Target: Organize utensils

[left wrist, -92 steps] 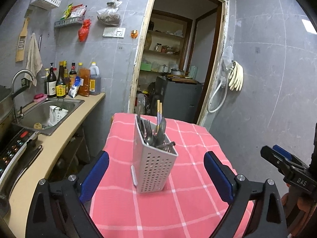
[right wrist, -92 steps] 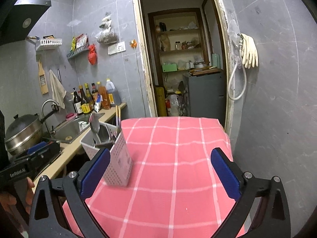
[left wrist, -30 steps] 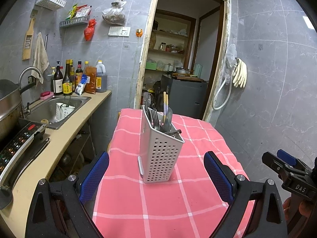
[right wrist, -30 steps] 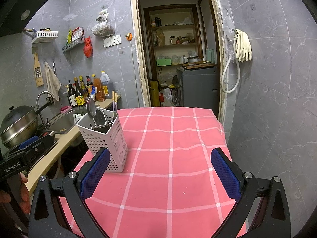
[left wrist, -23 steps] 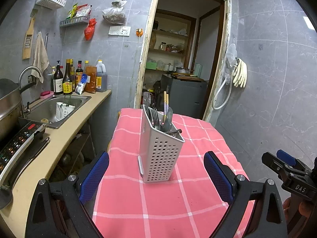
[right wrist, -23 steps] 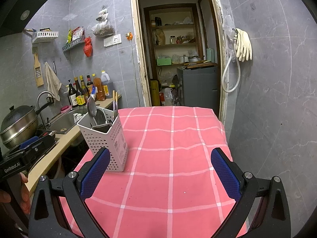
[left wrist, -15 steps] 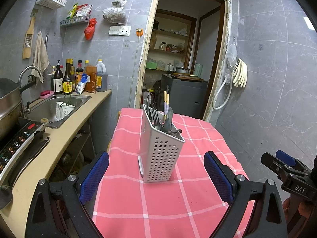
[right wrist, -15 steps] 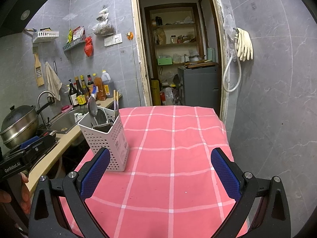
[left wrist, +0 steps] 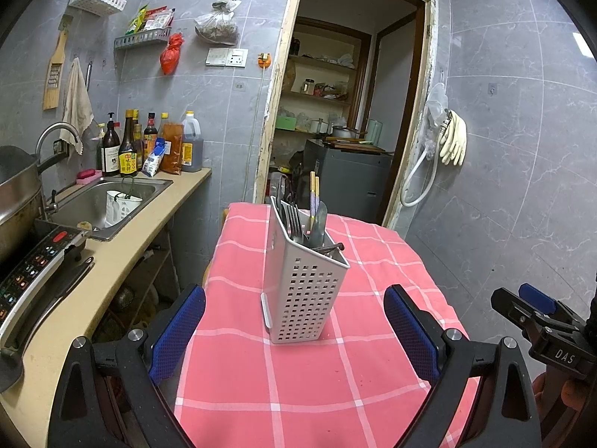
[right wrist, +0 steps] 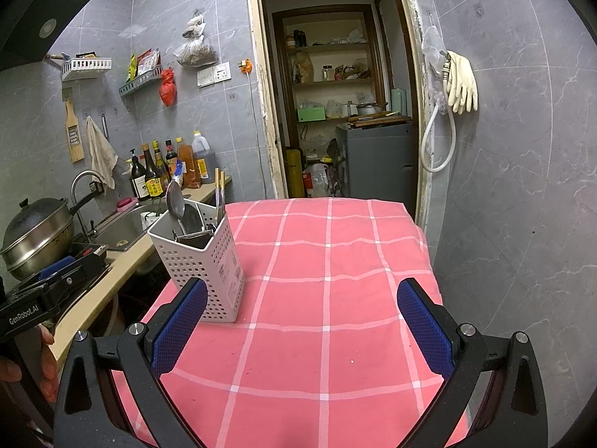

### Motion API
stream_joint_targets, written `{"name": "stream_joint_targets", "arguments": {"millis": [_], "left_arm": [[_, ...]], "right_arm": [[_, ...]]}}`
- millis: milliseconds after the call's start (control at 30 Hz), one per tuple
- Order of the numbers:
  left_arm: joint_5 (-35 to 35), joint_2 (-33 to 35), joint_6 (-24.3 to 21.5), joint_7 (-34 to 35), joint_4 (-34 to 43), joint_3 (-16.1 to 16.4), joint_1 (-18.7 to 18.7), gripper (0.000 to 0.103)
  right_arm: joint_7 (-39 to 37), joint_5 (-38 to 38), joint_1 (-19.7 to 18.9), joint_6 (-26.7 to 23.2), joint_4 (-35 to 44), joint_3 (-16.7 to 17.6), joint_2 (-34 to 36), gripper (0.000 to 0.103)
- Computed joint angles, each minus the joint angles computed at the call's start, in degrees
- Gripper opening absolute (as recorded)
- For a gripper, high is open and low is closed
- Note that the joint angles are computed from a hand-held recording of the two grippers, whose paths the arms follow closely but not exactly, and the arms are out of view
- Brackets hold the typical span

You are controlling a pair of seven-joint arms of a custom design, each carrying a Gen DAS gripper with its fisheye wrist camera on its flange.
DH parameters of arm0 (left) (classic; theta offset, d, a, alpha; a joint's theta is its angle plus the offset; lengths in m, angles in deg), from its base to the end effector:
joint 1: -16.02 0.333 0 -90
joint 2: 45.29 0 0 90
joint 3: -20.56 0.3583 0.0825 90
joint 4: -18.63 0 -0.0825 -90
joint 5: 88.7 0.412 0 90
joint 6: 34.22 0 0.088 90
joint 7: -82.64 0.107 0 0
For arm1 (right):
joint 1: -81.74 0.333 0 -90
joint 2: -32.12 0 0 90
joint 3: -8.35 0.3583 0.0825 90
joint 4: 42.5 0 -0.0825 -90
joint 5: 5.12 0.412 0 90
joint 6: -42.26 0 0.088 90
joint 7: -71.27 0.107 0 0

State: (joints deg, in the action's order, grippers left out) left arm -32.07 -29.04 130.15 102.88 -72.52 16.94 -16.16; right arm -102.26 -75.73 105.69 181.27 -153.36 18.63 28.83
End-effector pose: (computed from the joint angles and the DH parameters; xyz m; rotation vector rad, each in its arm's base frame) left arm 0.5665 -0.4580 0.6020 -1.4279 1.7881 -1.2507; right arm 0.5060 0.3431 0.6062 -1.2724 1.7509 -0.9739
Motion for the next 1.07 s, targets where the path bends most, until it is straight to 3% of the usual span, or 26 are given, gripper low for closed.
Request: {"name": "stream_joint_targets", "arguments": {"millis": [533, 767, 1067], "left_arm": [[-1.68, 0.19, -0.14, 1.46, 0.08, -0.54, 0.49, 0.096], [-1.97, 0.96, -4.72, 3.32, 1.41, -0.45, -0.9, 0.096], [-0.86, 0.91, -5.24, 2.65, 1.43, -0.94, -0.95, 0.096]], "right_arm": [[-0.45, 0.38, -0.13, 0.34, 0.08, -0.16, 0.04, 0.1], [-0.22, 0.19, -0.02, 0.46, -0.02, -0.09, 0.28, 0.1], [0.02, 0.51, 0.2, 0.96, 0.23, -0.39, 1.25, 0.1]]}}
